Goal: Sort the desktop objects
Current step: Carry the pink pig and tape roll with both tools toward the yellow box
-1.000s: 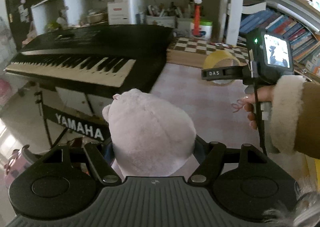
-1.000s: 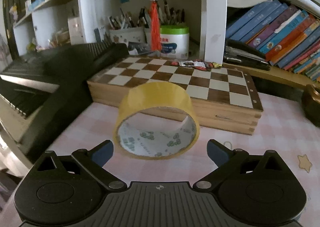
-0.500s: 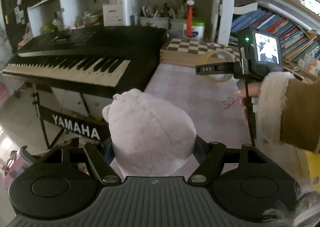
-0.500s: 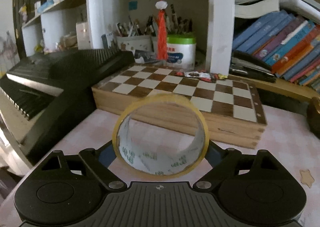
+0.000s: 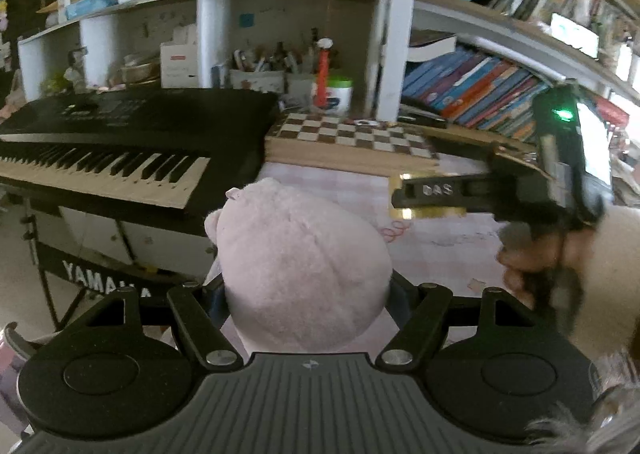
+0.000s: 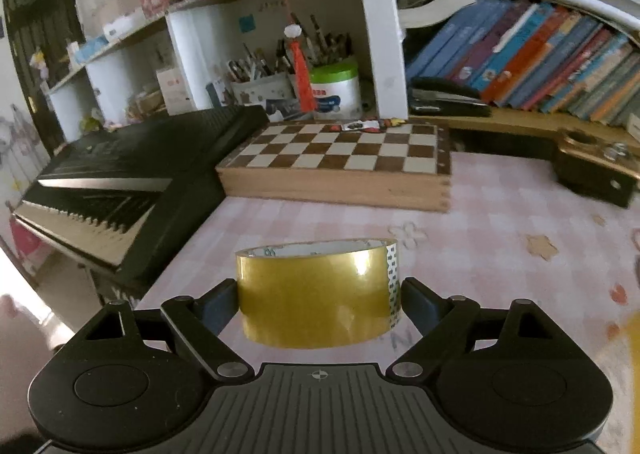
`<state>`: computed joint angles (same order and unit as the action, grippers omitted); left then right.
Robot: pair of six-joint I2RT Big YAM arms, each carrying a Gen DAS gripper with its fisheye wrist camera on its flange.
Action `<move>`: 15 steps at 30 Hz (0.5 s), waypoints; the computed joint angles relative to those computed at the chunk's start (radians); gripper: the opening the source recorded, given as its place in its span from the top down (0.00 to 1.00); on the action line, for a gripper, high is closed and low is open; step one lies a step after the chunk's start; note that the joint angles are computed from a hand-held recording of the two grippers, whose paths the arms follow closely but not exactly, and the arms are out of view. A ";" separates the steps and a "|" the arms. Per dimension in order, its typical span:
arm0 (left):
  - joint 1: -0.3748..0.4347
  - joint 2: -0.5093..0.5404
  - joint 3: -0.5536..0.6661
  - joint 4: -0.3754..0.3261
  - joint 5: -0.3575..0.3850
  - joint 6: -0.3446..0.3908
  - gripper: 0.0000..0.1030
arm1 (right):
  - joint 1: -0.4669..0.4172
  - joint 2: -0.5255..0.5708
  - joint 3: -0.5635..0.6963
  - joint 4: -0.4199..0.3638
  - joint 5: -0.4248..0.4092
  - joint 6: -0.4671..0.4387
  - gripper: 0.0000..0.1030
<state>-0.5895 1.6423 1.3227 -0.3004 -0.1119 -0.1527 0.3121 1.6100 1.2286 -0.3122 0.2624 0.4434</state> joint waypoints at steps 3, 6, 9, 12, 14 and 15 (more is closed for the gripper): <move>-0.001 -0.030 -0.035 0.011 0.030 0.011 0.31 | 0.017 -0.074 -0.064 -0.024 0.009 0.020 0.14; -0.001 -0.064 -0.076 0.019 0.055 0.020 0.31 | 0.035 -0.140 -0.117 -0.046 0.023 0.025 0.14; -0.002 -0.097 -0.116 0.026 0.078 0.026 0.31 | 0.063 -0.204 -0.164 -0.072 0.043 0.037 0.14; -0.001 -0.137 -0.158 0.035 0.109 0.038 0.31 | 0.095 -0.267 -0.205 -0.103 0.065 0.072 0.14; 0.000 -0.165 -0.187 0.046 0.124 0.046 0.31 | 0.122 -0.308 -0.231 -0.128 0.087 0.106 0.14; 0.000 -0.176 -0.198 0.050 0.131 0.047 0.31 | 0.140 -0.329 -0.243 -0.142 0.104 0.125 0.14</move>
<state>-0.5890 1.4661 1.1250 -0.2505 0.0188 -0.1054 0.4523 1.2811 0.9852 -0.4538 0.3665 0.5682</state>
